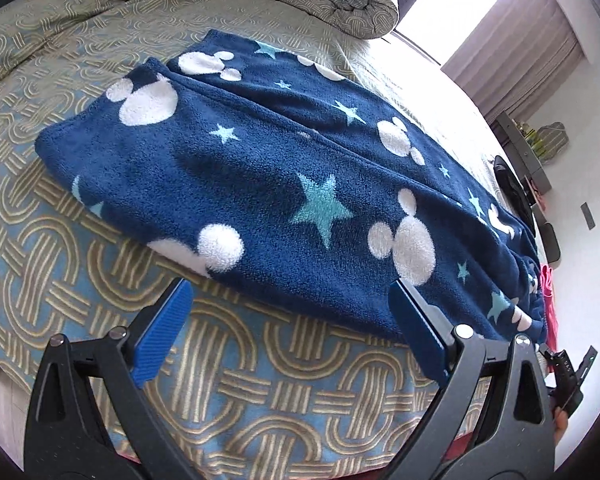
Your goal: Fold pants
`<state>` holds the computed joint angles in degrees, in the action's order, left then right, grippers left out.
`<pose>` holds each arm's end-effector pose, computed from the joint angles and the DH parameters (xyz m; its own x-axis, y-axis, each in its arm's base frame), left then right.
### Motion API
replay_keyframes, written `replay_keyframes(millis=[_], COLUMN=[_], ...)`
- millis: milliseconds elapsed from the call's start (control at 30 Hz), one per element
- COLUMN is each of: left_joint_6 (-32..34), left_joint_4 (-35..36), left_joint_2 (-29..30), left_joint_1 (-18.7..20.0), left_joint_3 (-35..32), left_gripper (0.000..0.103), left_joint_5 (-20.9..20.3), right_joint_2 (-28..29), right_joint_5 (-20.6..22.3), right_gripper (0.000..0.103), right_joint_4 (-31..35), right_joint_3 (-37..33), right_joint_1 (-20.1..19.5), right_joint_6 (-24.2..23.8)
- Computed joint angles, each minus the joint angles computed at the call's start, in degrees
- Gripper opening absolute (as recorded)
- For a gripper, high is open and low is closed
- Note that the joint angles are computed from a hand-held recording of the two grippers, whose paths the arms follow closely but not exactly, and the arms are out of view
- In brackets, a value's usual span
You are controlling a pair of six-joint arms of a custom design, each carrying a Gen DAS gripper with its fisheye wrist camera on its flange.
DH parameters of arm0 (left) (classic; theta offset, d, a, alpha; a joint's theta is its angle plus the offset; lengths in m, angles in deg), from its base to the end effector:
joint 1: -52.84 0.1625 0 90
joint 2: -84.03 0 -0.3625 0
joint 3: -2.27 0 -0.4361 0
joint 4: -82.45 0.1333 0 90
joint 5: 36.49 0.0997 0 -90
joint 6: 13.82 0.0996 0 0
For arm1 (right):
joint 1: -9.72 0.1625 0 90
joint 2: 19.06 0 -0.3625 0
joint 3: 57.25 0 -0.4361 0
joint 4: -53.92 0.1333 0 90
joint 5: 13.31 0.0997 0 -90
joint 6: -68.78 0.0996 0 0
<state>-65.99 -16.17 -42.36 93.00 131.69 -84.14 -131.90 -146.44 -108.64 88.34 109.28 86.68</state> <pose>-0.1205 -0.3639 0.3677 -0.9238 -0.1865 -0.3343 0.0504 0.8063 -0.5893 0.1223 -0.3335 0.2687 -0.7932 0.5282 0.3030 0.1221 0.6254 -0.7707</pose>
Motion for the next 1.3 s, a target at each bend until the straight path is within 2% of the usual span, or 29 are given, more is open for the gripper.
replay_keyframes(millis=[133,267,433,667,867,900,933,967,1000,1033,1067,1133,1300], left_joint_6=[0.4,1.6,2.2,3.5,4.4,4.7,4.8,4.6,3.7,2.5,2.1,1.8,1.3], left_joint_4=[-5.4,-8.9,-12.5,-13.3,-15.9,-16.2,-16.2,-15.6,-14.7,-14.6,-16.8,-19.1,-15.9], left_joint_2=[-0.7,0.3,2.1,2.6,4.1,4.7,5.4,6.1,6.7,6.7,5.9,4.2,2.7], left_joint_1=[3.4,6.9,9.9,11.0,12.8,13.0,13.2,13.5,14.0,14.9,16.1,16.8,12.9], left_joint_3=[0.7,0.5,-0.2,-0.7,-1.6,-1.8,-2.2,-2.8,-3.4,-3.6,-3.0,-1.9,-2.1], left_gripper=[0.096,0.086,0.083,0.083,0.083,0.079,0.063,0.052,0.026,0.014,0.014,0.012,0.012], left_joint_5=[-5.2,-7.4,-8.4,-8.9,-8.2,-7.8,-7.0,-6.5,-5.9,-6.4,-8.9,-11.0,-7.6], right_joint_2=[-2.8,-2.6,-4.2,-4.0,-0.7,0.0,0.6,1.3,2.0,3.1,3.4,3.0,1.5], right_joint_5=[7.3,8.4,16.6,18.6,17.4,17.4,17.8,18.4,18.7,17.4,16.7,16.7,16.3], right_gripper=[0.095,0.093,0.074,0.074,0.074,0.074,0.064,0.03,0.009,0.006,0.005,0.005,0.005], right_joint_4=[0.7,-2.3,-2.3,-3.9,-7.0,-8.0,-8.4,-8.7,-7.2,-4.4,-4.0,-5.2,-7.6], right_joint_3=[1.0,1.7,2.2,2.3,1.1,0.9,0.5,0.2,-0.7,-2.0,-2.3,-2.0,-2.2], right_joint_1=[-2.8,-3.3,-6.9,-7.9,-8.2,-8.5,-8.9,-9.2,-9.4,-9.1,-8.9,-8.4,-5.8], right_joint_6=[3.2,2.6,2.0,3.2,3.3,3.0,2.8,2.3,1.3,1.4,1.9,1.8,-1.4])
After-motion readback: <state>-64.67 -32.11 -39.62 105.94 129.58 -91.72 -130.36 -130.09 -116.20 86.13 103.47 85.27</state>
